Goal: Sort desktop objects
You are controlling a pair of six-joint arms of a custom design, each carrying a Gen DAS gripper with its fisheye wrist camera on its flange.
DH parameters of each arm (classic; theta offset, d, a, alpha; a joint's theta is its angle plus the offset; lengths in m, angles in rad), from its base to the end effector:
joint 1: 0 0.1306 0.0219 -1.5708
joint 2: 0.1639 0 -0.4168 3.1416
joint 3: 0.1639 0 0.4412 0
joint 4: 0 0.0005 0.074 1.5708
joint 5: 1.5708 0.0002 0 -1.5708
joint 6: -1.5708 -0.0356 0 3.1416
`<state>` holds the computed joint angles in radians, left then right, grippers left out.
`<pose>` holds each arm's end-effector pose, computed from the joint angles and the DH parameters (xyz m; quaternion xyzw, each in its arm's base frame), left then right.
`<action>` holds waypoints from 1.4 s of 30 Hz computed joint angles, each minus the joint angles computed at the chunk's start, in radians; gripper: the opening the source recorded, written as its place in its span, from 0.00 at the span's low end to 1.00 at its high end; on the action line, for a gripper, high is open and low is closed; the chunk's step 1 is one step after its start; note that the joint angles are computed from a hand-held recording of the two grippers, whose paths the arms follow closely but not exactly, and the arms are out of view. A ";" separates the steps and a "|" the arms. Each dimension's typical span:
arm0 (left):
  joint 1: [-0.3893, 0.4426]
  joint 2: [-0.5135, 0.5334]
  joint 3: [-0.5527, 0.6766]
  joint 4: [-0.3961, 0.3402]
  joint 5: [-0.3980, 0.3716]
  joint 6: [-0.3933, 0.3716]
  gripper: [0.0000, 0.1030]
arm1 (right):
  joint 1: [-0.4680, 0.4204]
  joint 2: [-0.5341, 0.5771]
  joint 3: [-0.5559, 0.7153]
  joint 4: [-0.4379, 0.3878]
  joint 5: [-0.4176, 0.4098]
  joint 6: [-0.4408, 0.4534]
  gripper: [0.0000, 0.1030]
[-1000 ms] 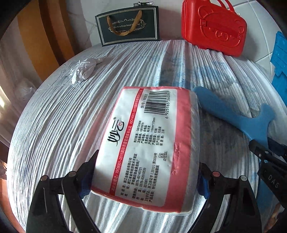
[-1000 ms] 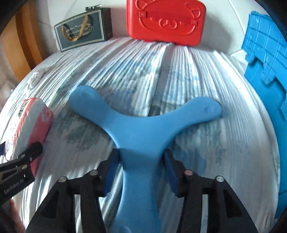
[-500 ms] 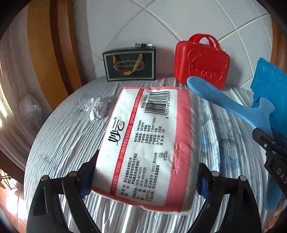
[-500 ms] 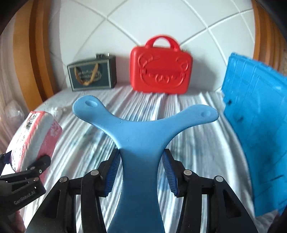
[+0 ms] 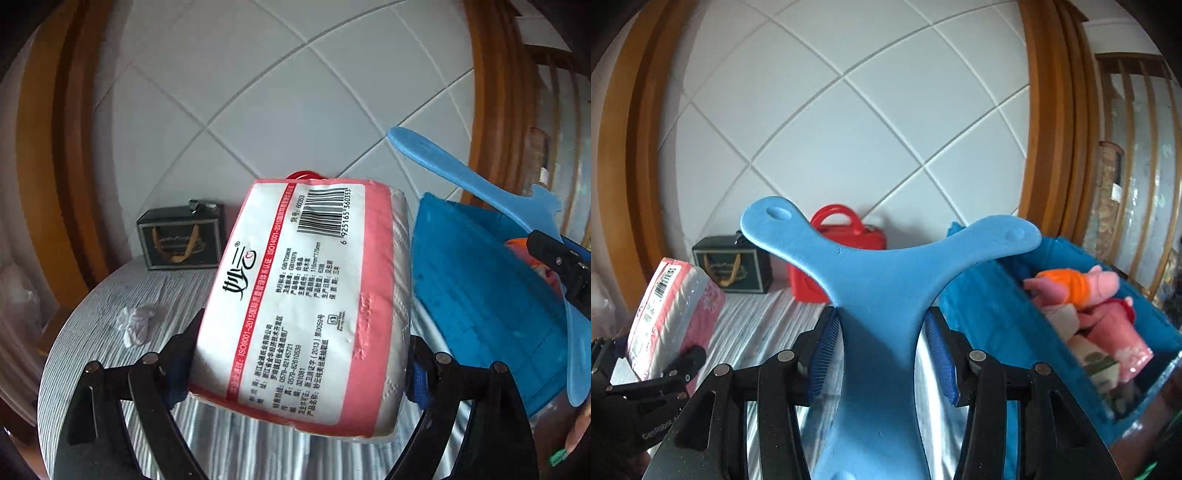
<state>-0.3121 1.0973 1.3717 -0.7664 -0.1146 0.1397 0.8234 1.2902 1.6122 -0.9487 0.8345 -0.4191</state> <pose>0.3969 -0.1243 0.5953 0.0445 0.8560 -0.0670 0.5108 0.3399 0.3272 0.6266 0.0170 0.8346 -0.0515 0.5481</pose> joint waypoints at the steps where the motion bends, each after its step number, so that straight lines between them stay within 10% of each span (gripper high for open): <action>1: -0.040 0.012 0.024 0.006 -0.006 0.006 0.87 | -0.018 -0.027 -0.006 -0.006 -0.002 0.003 0.46; 9: -0.411 0.210 0.266 0.060 -0.187 0.063 0.87 | -0.313 -0.260 -0.126 0.030 -0.100 0.180 0.46; 19: -0.626 0.649 0.766 -0.259 -0.324 0.275 0.87 | -0.954 -0.258 -0.196 0.038 -0.733 0.492 0.46; 26: -0.645 0.719 0.859 -0.409 -0.390 0.392 0.89 | -1.072 -0.227 -0.238 0.006 -0.882 0.598 0.48; 29: -0.662 0.705 0.843 -0.394 -0.422 0.399 0.91 | -1.101 -0.232 -0.250 -0.004 -0.927 0.626 0.55; 33: -0.687 0.674 0.810 -0.372 -0.493 0.408 0.99 | -1.112 -0.263 -0.264 0.000 -0.966 0.605 0.94; 42: -0.729 0.534 0.648 -0.317 -0.539 0.414 1.00 | -1.177 -0.371 -0.310 0.018 -1.035 0.570 1.00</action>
<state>-1.0415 1.6315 2.0201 -1.0830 -0.6533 0.5538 -0.3538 0.9191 1.3024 -0.9310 -0.2006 0.1510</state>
